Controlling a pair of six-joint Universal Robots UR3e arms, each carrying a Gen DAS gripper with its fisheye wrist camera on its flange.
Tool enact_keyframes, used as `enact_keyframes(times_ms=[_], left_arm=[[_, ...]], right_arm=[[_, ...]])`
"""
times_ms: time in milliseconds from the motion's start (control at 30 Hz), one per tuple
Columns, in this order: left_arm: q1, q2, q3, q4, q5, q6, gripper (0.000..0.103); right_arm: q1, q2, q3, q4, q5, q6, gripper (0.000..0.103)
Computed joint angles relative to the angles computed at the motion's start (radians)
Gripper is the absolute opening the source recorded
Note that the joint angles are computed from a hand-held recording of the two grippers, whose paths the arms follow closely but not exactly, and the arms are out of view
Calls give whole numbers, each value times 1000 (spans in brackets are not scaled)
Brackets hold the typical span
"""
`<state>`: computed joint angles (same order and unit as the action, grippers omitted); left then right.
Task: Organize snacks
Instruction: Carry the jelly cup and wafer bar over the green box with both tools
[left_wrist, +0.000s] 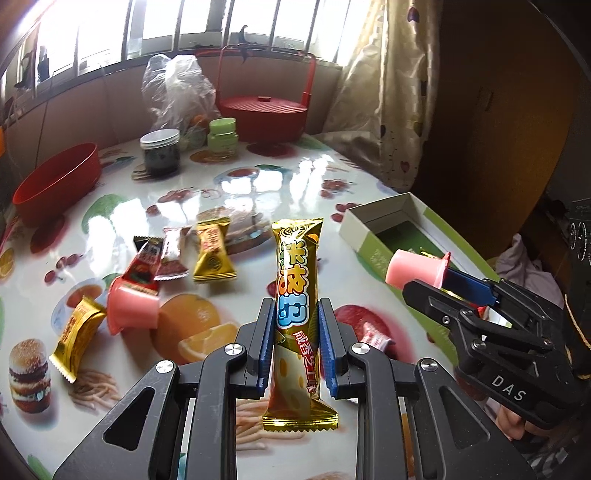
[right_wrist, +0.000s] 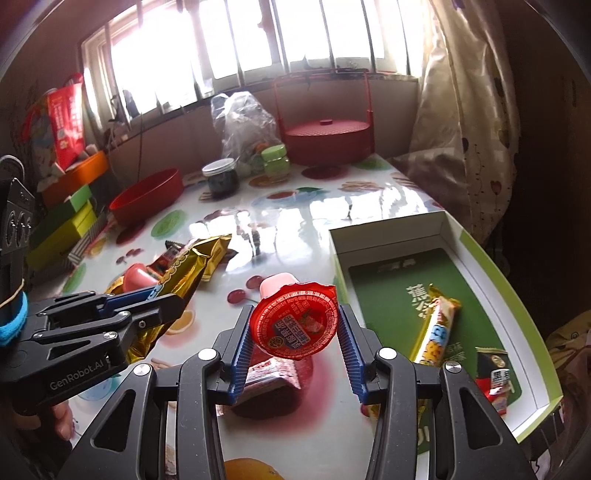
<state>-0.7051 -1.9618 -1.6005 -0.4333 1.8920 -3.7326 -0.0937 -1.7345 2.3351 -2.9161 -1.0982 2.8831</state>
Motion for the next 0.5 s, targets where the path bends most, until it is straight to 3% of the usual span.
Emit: enact_keyframes(times_ms=[500], left_arm=[[8,-103,159,-12,-105,34,24]], right_arm=[[-171,-139,60,72,43,-30,43]])
